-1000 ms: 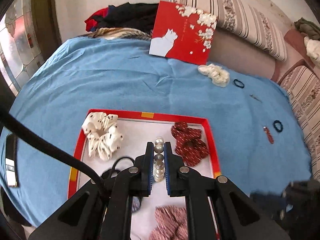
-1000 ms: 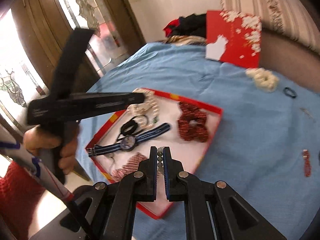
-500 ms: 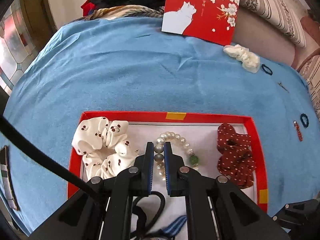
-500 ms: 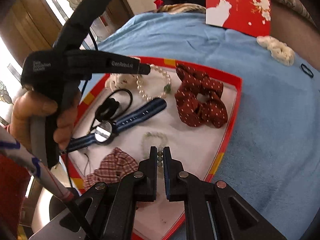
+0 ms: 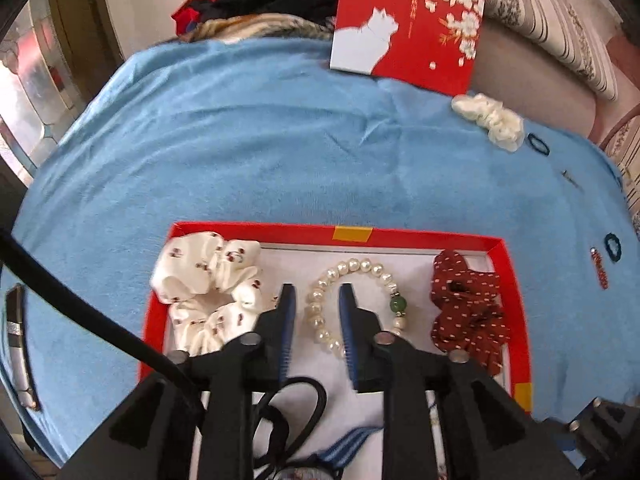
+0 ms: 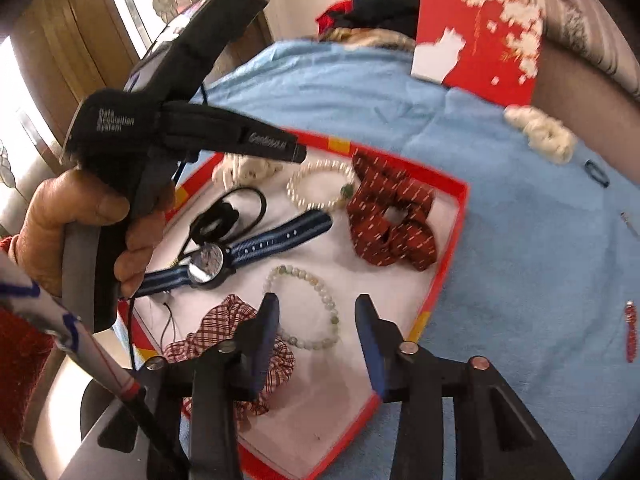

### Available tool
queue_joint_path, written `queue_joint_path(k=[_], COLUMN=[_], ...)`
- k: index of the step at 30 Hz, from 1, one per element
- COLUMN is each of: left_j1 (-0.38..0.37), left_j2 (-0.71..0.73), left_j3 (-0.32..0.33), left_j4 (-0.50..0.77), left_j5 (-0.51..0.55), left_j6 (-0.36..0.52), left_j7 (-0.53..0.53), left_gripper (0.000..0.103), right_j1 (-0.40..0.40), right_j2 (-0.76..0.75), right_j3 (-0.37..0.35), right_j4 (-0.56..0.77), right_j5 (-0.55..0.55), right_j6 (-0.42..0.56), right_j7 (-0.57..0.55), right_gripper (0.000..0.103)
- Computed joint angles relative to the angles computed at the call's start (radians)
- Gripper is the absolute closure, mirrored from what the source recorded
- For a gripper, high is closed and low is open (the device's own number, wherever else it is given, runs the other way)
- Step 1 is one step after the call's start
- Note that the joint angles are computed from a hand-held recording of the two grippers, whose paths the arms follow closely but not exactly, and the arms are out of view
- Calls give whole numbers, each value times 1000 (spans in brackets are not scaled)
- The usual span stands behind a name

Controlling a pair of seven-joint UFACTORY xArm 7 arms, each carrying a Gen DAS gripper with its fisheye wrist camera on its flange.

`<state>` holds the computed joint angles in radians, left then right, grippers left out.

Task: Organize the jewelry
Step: 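Carry both bracelets into the box and open both tools, then move both tools to the red bead bracelet and black ridged hair tie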

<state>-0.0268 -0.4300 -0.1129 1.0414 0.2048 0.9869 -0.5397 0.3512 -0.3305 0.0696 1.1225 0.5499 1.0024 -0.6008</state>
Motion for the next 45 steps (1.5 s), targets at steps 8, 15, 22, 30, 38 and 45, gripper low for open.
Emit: queue_joint_path(k=[8,15,22,30,38,45], left_j1=[2,-56,-140,-223,-315,-403], left_j2=[-184,-261,-153,74,296,590], left_j3=[-80,-216,-317,-354,-326,-254], left_j4=[-14,-2,82,217,354,598], left_j5=[29,15,24,103,167,188], left_j6=[88,203,208,205,168,38], left_j7=[-113,-225,-310,-382,-424,-359], left_gripper=[50,40,40,40,40,54], right_j1=[-46,-147,-263,-375,-450,-518], right_j2=[-157,-230,-210,-104,73,325], right_j3=[-79,-161,-239,-307,-307,-254], right_j4=[-89,-165,-174,-126,-11,237], right_j5=[-21,-92,-130,-112,-25,92], right_j6=[15,58,41,24,-20,-57], right_j7=[-68,-69,-58,-67,-74,-38], right_gripper=[53,52,52,52,52,52])
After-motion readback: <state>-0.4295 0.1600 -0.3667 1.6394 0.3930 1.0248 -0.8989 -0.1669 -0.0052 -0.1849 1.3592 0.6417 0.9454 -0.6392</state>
